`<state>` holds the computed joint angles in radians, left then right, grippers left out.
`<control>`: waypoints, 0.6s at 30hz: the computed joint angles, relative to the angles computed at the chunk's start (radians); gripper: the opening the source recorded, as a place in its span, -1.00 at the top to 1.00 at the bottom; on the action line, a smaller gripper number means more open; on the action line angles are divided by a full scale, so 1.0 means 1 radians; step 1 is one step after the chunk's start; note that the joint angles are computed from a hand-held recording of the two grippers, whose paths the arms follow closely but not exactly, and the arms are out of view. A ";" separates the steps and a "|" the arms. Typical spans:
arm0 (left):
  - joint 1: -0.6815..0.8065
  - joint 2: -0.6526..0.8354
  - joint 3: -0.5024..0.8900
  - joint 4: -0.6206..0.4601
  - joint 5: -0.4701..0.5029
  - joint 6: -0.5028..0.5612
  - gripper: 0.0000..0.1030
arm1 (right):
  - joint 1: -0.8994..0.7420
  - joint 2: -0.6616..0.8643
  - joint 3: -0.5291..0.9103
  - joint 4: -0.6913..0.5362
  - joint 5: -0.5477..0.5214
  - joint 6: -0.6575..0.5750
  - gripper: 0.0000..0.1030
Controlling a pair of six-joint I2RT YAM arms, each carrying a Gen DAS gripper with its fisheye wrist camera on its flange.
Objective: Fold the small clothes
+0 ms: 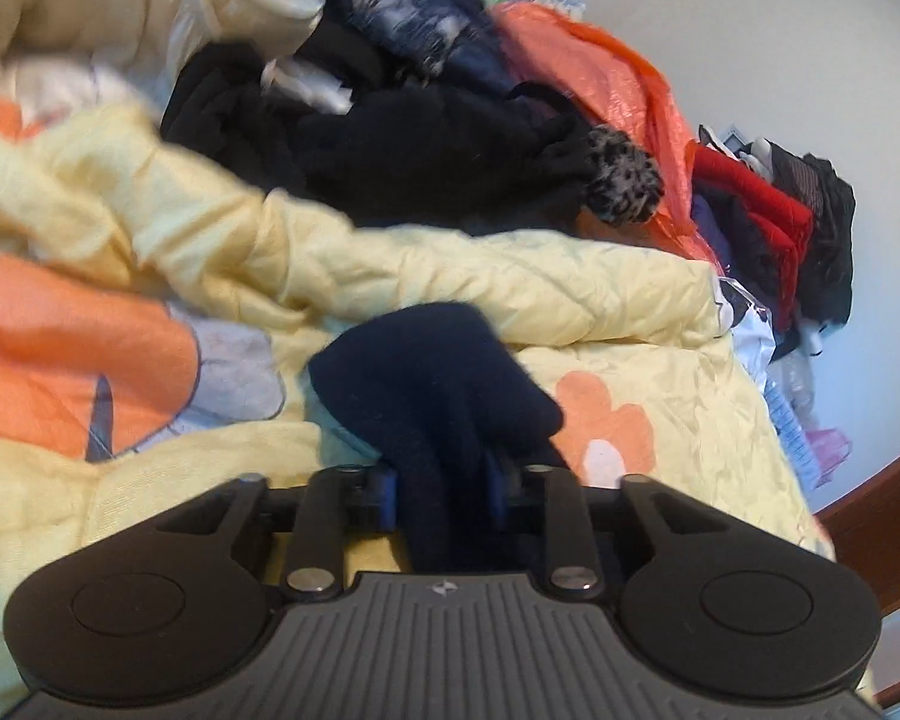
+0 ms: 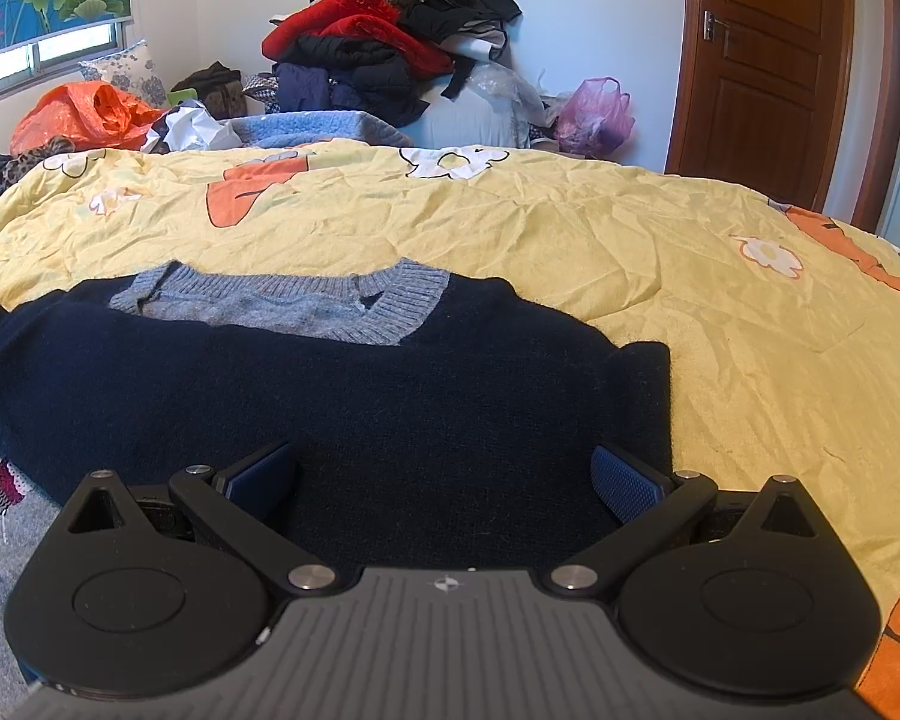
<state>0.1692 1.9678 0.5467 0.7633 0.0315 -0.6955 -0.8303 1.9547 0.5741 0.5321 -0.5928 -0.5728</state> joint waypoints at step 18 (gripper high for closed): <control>-1.117 0.040 0.200 -0.095 -0.579 0.537 0.80 | -0.007 -0.001 -0.004 0.001 -0.015 0.014 -0.99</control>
<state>-0.9477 2.0073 0.7471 0.6680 -0.5471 -0.1581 -0.8369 1.9538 0.5704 0.5331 -0.6076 -0.5588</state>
